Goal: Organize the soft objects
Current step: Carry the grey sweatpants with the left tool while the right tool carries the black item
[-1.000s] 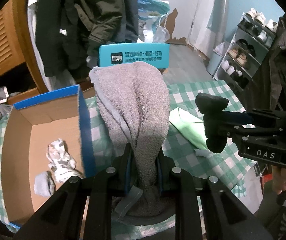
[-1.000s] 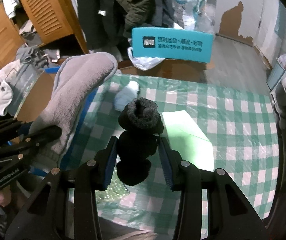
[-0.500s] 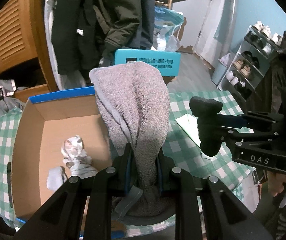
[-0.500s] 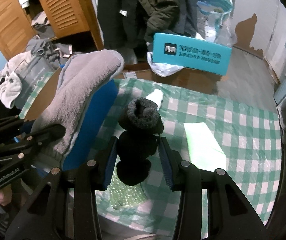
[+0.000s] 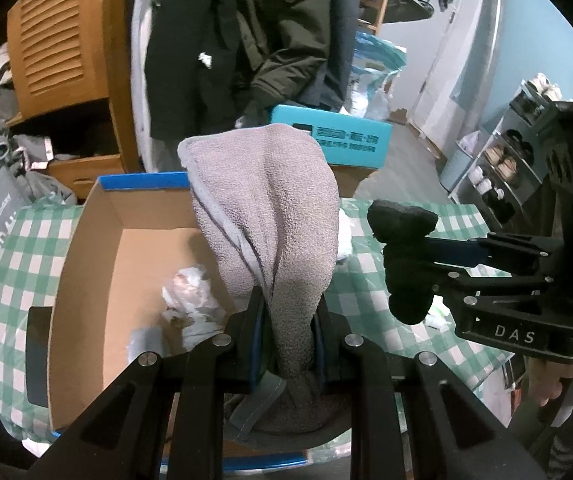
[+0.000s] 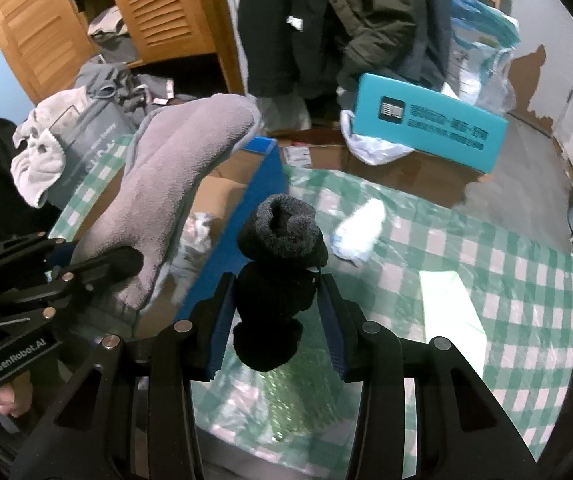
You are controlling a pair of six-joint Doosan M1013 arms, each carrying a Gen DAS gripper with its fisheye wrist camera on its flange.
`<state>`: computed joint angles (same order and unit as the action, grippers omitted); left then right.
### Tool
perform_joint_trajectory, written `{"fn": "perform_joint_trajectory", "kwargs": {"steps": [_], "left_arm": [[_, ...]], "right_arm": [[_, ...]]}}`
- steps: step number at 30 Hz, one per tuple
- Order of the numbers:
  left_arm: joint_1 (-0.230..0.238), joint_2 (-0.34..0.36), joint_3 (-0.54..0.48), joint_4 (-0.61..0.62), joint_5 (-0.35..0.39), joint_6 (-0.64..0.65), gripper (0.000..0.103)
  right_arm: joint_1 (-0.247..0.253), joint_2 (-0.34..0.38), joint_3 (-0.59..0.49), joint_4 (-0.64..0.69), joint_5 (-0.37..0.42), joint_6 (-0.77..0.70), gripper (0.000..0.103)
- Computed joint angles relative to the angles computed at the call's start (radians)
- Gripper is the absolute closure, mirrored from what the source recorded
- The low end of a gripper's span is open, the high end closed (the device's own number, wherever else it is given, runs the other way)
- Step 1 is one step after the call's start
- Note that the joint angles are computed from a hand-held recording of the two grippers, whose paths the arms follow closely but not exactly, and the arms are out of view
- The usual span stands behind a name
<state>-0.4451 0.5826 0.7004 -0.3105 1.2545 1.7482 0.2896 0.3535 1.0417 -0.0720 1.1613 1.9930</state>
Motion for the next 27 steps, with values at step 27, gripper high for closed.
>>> {"fn": "perform_joint_trajectory", "kwargs": {"steps": [27], "left_arm": [[0.057, 0.033, -0.023, 0.060, 0.058, -0.065, 0.080]], "right_arm": [[0.046, 0.176, -0.233, 0.102, 0.132, -0.100, 0.062]]}}
